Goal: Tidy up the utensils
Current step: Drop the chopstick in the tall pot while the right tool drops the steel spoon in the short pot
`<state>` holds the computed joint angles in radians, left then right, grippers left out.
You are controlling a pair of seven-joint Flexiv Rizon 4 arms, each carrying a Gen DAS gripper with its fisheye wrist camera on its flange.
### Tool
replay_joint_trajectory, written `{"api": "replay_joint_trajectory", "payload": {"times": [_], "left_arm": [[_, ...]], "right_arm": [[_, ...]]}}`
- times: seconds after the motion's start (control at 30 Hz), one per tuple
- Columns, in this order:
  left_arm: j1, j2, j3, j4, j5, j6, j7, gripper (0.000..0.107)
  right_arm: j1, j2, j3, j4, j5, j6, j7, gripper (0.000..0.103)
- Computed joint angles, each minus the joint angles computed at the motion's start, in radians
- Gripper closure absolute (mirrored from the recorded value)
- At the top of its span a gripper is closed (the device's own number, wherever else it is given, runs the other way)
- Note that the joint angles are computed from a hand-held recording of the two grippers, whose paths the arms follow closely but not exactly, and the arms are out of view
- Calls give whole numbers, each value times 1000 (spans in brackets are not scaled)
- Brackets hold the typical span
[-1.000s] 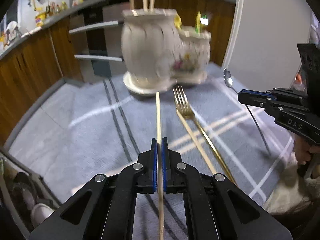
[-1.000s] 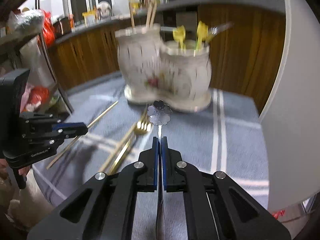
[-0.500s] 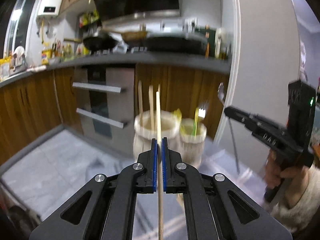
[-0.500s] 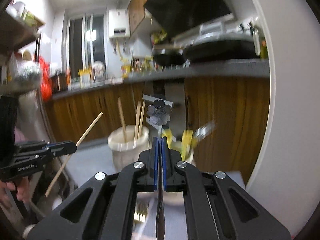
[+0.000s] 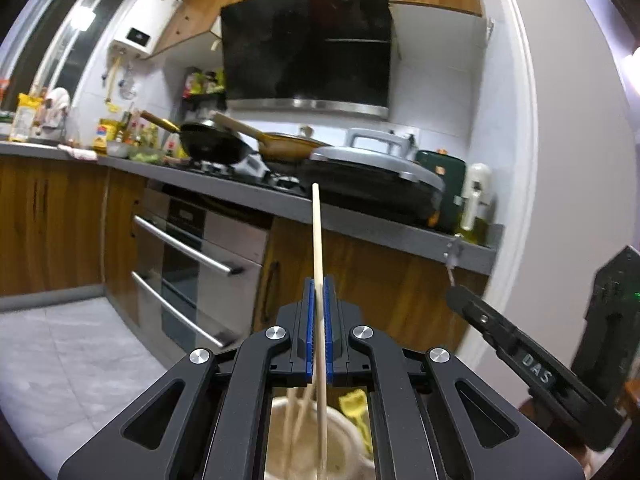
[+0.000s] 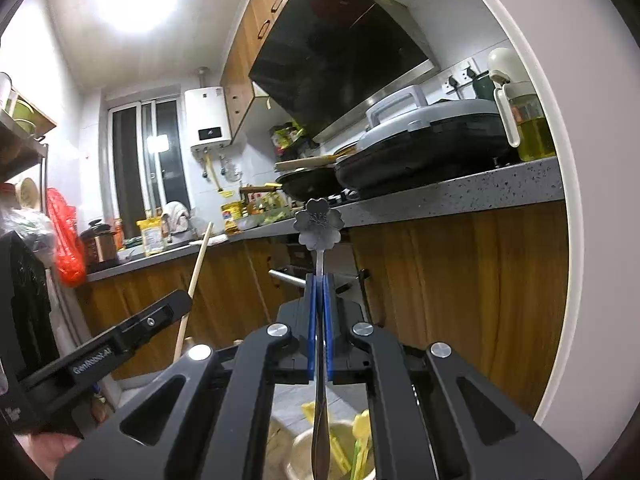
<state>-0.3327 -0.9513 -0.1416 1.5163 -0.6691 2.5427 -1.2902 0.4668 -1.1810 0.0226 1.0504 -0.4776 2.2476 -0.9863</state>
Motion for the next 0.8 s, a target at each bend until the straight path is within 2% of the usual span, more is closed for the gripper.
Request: {"api": "replay_joint_trajectory", "payload": {"times": [0.1, 0.17, 0.27, 0.53, 0.8], "left_arm": [[-36, -59, 27, -82, -82, 42, 87, 102], [-34, -78, 17, -103, -94, 55, 119, 102], [-23, -92, -6, -107, -90, 65, 137, 102], [-16, -37, -20, 44, -33, 108, 124, 102], [-25, 11, -25, 175, -65, 82, 76, 102]], "right_arm": [[32, -30, -30, -40, 63, -20, -49, 100], [46, -51, -40, -66, 94, -38, -75, 100], [37, -68, -21, -74, 61, -58, -69, 100], [-22, -26, 19, 54, -101, -40, -25, 100], [-44, 39, 24, 213, -114, -38, -63, 100]]}}
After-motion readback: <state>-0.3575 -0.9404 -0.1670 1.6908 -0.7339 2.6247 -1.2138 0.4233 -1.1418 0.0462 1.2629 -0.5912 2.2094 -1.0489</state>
